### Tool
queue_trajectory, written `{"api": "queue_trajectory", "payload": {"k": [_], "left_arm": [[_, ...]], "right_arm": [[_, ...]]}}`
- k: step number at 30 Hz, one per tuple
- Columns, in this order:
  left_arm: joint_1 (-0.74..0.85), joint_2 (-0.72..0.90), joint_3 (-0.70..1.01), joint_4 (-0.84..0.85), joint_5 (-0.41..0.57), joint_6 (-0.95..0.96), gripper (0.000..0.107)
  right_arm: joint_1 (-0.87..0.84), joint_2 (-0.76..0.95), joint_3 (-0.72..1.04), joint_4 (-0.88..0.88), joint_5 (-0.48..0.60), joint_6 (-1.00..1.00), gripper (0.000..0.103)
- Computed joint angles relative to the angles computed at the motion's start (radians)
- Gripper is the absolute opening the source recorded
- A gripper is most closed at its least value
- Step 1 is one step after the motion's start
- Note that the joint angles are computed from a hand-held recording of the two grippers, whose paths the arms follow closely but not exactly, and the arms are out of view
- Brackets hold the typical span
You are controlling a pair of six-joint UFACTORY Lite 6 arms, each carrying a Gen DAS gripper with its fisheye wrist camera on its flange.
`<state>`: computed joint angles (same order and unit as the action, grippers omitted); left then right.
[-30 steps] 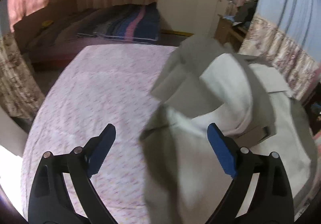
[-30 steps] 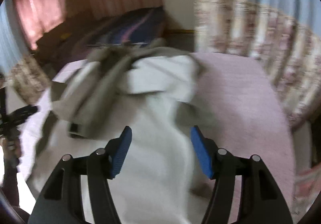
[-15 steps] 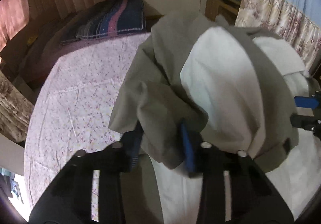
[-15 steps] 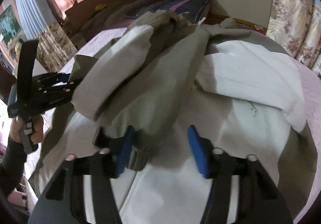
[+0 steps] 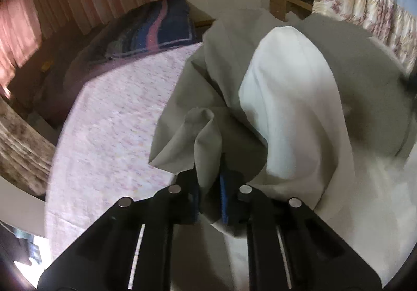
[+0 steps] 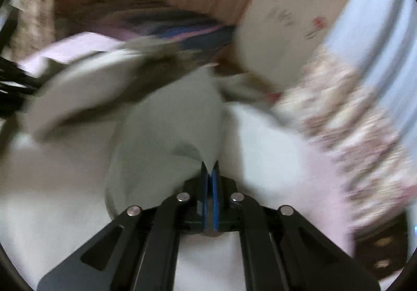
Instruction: Fold large clothes
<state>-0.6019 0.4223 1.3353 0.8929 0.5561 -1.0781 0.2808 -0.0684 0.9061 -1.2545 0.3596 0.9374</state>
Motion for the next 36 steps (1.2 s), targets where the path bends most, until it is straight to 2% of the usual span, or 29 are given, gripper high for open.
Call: {"api": "queue_trajectory", "payload": {"k": [2,5,10,14,17,20,21,22,23,24,25,26,29,31,32,34,36], "left_arm": [[0.004,-0.013,-0.011,0.064,0.046,-0.031,0.008],[0.056,-0.066,-0.051,0.118,0.084,-0.044,0.006],[0.232,-0.13,-0.06,0.158,0.108,-0.028,0.004],[0.403,-0.05,0.055,0.024,0.046,0.132,0.004],[0.49,0.063,0.173,-0.126,0.017,0.279,0.004],[0.559,0.159,0.271,-0.316,0.002,0.42,0.017],[0.57,0.159,0.266,-0.31,-0.01,0.412,0.03],[0.568,0.147,0.254,-0.262,-0.009,0.362,0.052],[0.557,0.117,0.222,-0.172,-0.005,0.273,0.064],[0.549,0.078,0.177,-0.109,-0.017,0.208,0.082],[0.539,0.016,0.124,-0.03,-0.031,0.127,0.089],[0.525,-0.036,0.09,0.007,-0.037,0.084,0.091],[0.45,-0.107,0.08,-0.018,-0.037,0.117,0.095],[0.331,-0.112,0.097,-0.002,-0.008,0.127,0.1],[0.271,-0.088,0.119,0.016,0.011,0.122,0.1],[0.161,0.039,0.234,0.022,0.074,0.144,0.1],[0.107,0.187,0.384,-0.008,0.142,0.192,0.099]], "right_arm": [[-0.068,-0.026,-0.001,-0.122,0.037,0.084,0.002],[-0.243,-0.064,0.037,-0.13,0.009,0.046,0.002],[-0.505,-0.016,0.167,-0.403,0.066,0.251,0.002],[-0.679,0.147,0.367,-0.373,0.057,0.22,0.002],[-0.783,0.338,0.581,-0.191,0.063,0.05,0.002],[-0.864,0.517,0.797,0.095,0.055,-0.21,0.002],[-0.885,0.541,0.829,0.2,0.058,-0.315,0.002],[-0.898,0.581,0.875,0.263,0.07,-0.384,0.002],[-0.91,0.608,0.897,0.305,0.07,-0.428,0.002],[-0.92,0.621,0.901,0.342,0.064,-0.463,0.002],[-0.929,0.623,0.894,0.391,0.052,-0.506,0.002],[-0.933,0.592,0.85,0.406,0.038,-0.517,0.002],[-0.916,0.6,0.812,0.376,0.025,-0.491,0.002],[-0.907,0.592,0.801,0.451,0.038,-0.56,0.003],[-0.902,0.593,0.793,0.464,0.034,-0.568,0.005],[-0.883,0.541,0.712,0.363,0.014,-0.466,0.009],[-0.873,0.517,0.687,0.3,0.026,-0.406,0.039]]}}
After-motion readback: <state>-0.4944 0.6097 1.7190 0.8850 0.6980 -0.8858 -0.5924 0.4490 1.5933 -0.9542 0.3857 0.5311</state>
